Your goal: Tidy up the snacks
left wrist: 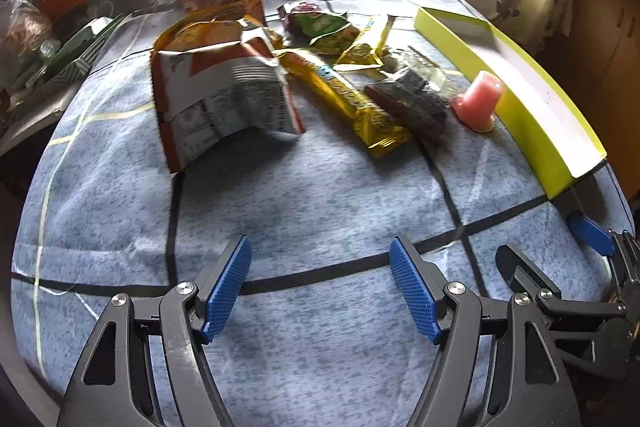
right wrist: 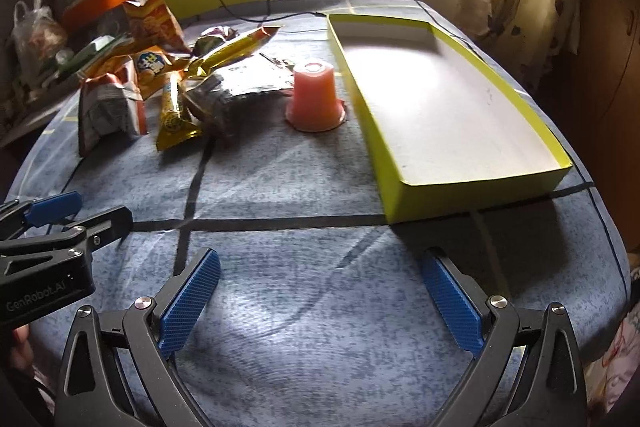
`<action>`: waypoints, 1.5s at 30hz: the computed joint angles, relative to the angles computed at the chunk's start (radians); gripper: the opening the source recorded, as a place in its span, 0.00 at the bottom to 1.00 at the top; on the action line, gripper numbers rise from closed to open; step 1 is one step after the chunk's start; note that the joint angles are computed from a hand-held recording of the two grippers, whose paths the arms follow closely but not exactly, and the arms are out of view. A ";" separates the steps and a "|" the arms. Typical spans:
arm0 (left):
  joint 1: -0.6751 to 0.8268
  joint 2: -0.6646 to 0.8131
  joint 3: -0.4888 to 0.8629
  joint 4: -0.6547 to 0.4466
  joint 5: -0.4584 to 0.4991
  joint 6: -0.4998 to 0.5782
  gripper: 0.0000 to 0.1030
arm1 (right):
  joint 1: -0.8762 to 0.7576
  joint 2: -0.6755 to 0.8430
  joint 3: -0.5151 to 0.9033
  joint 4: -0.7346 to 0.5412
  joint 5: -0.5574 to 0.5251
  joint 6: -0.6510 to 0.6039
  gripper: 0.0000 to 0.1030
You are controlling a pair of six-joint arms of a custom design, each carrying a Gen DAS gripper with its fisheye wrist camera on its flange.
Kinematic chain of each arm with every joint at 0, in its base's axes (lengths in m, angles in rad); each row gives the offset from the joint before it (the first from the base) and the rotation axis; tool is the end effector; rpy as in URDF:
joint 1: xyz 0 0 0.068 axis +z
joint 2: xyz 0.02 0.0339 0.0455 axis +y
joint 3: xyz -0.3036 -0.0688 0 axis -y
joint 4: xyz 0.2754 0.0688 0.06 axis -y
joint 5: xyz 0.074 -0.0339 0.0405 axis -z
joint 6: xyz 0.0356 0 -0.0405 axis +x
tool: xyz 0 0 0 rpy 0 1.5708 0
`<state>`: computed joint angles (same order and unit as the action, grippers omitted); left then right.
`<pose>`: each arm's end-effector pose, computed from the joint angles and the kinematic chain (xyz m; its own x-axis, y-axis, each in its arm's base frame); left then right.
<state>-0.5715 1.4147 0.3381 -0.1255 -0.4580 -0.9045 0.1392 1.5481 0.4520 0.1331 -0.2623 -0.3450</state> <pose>0.1720 -0.0919 0.1006 -0.7609 -0.3490 -0.5470 -0.3997 0.9162 -0.0284 0.2505 0.0444 0.1105 -0.6702 -0.4237 -0.6094 -0.5391 0.8422 0.0072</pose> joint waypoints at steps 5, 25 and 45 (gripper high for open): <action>0.010 -0.019 -0.009 -0.018 0.001 -0.009 0.70 | 0.020 -0.002 -0.002 -0.005 0.013 0.011 0.98; 0.000 0.012 -0.010 0.004 -0.024 -0.030 0.70 | 0.005 0.002 -0.015 0.028 -0.014 -0.004 0.99; -0.010 0.014 -0.006 -0.002 -0.034 -0.040 0.70 | 0.007 0.003 -0.016 0.033 -0.014 -0.002 0.99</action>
<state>-0.5820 1.4283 0.3320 -0.1271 -0.4924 -0.9446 0.1458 1.5508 0.4355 0.1661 -0.2764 -0.3470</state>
